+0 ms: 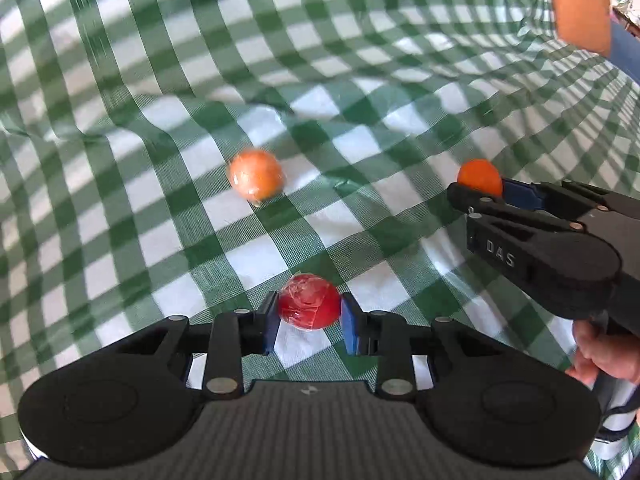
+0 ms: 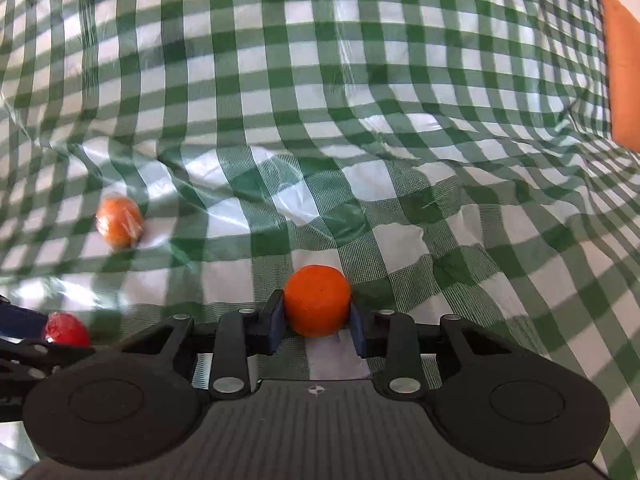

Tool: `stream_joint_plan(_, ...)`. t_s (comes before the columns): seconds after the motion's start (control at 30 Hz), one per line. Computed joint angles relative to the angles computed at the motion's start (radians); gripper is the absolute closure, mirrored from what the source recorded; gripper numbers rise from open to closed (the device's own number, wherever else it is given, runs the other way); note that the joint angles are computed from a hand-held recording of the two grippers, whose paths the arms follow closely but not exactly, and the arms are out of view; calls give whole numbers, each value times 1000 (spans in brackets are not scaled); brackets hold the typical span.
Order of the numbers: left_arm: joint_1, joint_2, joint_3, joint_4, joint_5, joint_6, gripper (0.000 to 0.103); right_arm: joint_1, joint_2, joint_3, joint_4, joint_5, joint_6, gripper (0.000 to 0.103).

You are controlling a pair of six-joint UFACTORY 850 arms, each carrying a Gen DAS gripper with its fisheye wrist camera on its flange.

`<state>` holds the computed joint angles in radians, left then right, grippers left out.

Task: Organize fruits
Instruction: 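Grasp a red wrapped fruit with the left tool while the right tool grasps an orange, then carry the red wrapped fruit and orange over the plate with both tools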

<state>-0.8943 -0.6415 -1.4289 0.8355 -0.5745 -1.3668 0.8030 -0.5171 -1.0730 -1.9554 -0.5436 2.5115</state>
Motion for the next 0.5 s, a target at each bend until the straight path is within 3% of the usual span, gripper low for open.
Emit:
stream_joint_plan(0.1,-24,81,72,31,0,-68,68,31,68,55,13,-29,12,69)
stream_joint_plan(0.23,-81,237,205,75,-56,-194,68,104,207,164,63,-59,39,68)
stream_joint_plan(0.5,-284,532,428,-22,-293,-326,68,362,440,293,327,-140,-70,68)
